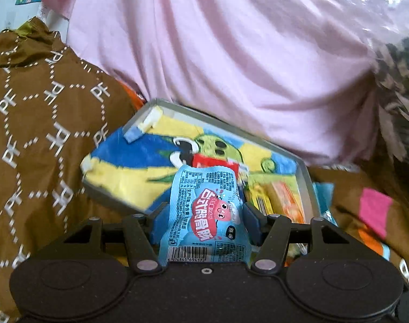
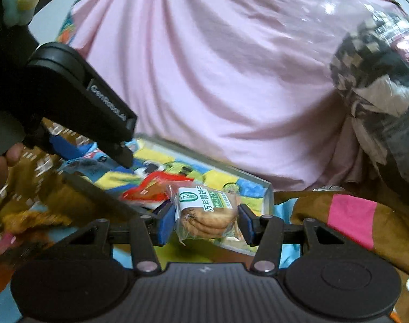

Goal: Organize snacks
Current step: 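Lift the blue pack and cookie pack and carry both over the tray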

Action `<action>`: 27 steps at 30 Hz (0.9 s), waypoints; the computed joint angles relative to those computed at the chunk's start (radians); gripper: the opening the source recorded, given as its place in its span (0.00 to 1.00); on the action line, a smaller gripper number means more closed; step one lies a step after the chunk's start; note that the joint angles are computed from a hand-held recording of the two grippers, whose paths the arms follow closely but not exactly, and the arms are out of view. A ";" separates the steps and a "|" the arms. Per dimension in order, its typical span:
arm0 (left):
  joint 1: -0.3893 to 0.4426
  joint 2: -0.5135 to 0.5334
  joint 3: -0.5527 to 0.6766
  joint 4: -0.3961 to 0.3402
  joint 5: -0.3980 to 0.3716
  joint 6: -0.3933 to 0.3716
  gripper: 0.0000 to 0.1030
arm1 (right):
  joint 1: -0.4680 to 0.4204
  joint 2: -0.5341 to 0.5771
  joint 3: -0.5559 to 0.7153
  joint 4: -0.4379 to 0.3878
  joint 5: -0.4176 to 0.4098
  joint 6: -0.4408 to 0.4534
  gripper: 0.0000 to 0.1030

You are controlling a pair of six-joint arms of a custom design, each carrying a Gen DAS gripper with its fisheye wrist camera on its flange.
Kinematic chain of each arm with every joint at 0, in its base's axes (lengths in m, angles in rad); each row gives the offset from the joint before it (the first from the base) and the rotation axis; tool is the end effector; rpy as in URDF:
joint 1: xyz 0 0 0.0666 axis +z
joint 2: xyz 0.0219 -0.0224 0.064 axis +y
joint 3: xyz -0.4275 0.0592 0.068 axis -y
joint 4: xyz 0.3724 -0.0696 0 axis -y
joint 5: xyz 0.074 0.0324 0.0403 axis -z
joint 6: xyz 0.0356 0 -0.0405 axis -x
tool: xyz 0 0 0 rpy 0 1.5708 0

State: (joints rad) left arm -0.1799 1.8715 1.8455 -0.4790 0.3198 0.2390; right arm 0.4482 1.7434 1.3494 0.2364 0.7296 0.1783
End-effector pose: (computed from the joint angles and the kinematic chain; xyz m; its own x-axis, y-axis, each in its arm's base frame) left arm 0.6669 -0.1331 0.4568 -0.5668 -0.1253 -0.8143 0.3153 0.8801 -0.3550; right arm 0.5561 0.2406 0.3811 -0.1871 -0.2367 -0.9534 0.2409 0.9299 -0.2781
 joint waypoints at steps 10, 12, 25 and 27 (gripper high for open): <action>-0.026 0.192 0.299 -0.148 -0.079 0.060 0.59 | -0.060 0.083 0.084 0.034 -0.098 -0.031 0.54; -0.029 0.218 0.330 -0.150 -0.101 0.044 0.59 | -0.062 0.104 0.103 0.036 -0.117 -0.020 0.54; -0.029 0.305 0.409 -0.200 -0.152 -0.007 0.60 | -0.076 0.156 0.158 -0.037 -0.176 -0.080 0.61; -0.028 0.304 0.404 -0.198 -0.154 -0.013 0.60 | -0.076 0.156 0.158 -0.040 -0.179 -0.083 0.62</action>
State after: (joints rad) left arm -0.2076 2.1752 2.2497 -0.6773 0.1658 0.2260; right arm 0.3719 1.8989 1.5070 0.1961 0.5502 0.0953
